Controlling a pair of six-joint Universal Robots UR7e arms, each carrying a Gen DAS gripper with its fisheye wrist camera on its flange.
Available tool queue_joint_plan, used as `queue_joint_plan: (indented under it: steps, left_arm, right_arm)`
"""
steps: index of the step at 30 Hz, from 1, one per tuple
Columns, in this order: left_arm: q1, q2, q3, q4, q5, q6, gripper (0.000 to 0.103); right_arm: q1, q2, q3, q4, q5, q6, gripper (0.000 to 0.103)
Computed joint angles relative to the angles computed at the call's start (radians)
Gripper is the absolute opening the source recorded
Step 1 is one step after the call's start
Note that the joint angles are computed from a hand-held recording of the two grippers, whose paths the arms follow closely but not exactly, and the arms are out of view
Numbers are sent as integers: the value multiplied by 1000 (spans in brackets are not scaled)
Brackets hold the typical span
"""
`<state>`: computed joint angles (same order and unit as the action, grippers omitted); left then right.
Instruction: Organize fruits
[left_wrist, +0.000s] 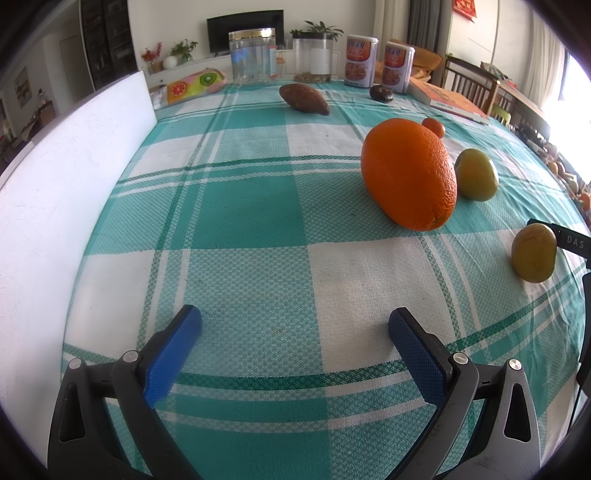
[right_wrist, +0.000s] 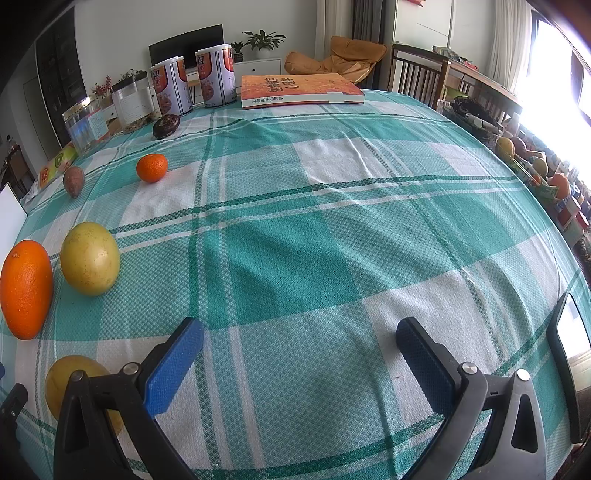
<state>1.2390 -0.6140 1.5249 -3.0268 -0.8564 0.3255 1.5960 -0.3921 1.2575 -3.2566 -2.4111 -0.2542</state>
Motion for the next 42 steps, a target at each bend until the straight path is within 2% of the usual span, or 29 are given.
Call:
queue_joint_plan:
  steps: [34, 38, 42]
  left_arm:
    - [0, 2, -1, -1, 1, 2, 102]
    - [0, 1, -1, -2, 0, 2, 102]
    - [0, 2, -1, -2, 1, 2, 102]
  right_arm:
    - [0, 9, -22, 12, -4, 3, 103]
    - [-11, -22, 24, 7, 50, -53, 103]
    - [-18, -48, 75, -31, 61, -38, 103]
